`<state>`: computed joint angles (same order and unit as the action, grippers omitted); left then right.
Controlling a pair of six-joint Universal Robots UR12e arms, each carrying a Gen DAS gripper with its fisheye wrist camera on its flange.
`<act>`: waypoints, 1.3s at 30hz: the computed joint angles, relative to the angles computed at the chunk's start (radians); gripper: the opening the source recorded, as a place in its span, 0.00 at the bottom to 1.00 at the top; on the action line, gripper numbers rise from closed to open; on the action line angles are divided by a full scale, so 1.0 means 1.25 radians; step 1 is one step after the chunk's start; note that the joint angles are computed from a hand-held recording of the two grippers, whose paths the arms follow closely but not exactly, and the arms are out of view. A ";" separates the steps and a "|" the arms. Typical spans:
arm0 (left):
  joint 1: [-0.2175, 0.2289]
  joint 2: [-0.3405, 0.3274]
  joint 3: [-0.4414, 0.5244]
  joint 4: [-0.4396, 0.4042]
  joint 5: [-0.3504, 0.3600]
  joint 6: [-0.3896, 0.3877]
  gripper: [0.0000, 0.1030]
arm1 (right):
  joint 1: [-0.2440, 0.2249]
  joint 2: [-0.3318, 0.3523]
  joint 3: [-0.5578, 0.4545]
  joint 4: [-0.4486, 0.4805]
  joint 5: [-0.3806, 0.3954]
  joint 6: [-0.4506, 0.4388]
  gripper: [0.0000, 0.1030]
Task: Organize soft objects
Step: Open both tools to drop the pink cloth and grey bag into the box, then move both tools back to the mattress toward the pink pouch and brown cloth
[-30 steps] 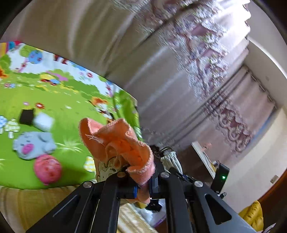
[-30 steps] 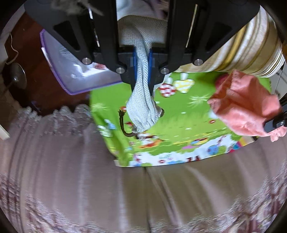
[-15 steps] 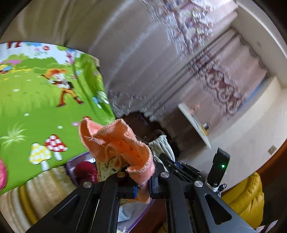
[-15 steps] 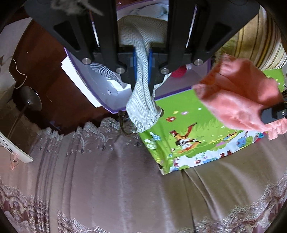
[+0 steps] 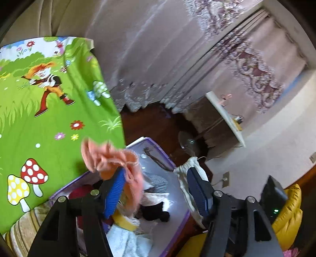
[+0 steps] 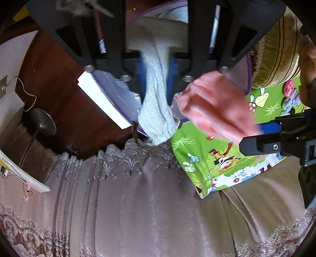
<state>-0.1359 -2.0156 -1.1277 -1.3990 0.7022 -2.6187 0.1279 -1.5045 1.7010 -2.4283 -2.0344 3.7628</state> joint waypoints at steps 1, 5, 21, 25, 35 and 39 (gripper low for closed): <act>0.000 0.002 -0.004 0.018 0.013 -0.002 0.63 | -0.001 -0.001 0.003 -0.005 -0.001 0.001 0.51; 0.005 0.012 -0.022 0.060 0.026 -0.010 0.63 | 0.003 0.002 0.004 -0.010 -0.018 -0.003 0.65; 0.054 0.078 -0.130 0.292 0.101 -0.005 0.66 | 0.016 0.024 -0.026 -0.018 0.021 -0.021 0.76; 0.077 0.085 -0.143 0.311 0.111 -0.003 0.66 | 0.025 0.040 -0.045 -0.029 0.043 -0.044 0.76; 0.147 0.084 -0.160 0.368 0.162 -0.061 0.66 | 0.056 0.094 -0.115 -0.043 0.095 -0.103 0.77; 0.174 0.080 -0.162 0.382 0.188 -0.088 0.66 | 0.067 0.116 -0.145 -0.037 0.125 -0.115 0.77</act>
<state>0.0822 -1.9158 -1.3302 -0.9220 0.9374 -2.7291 0.2111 -1.3597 1.5197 -2.4748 -1.8782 3.6190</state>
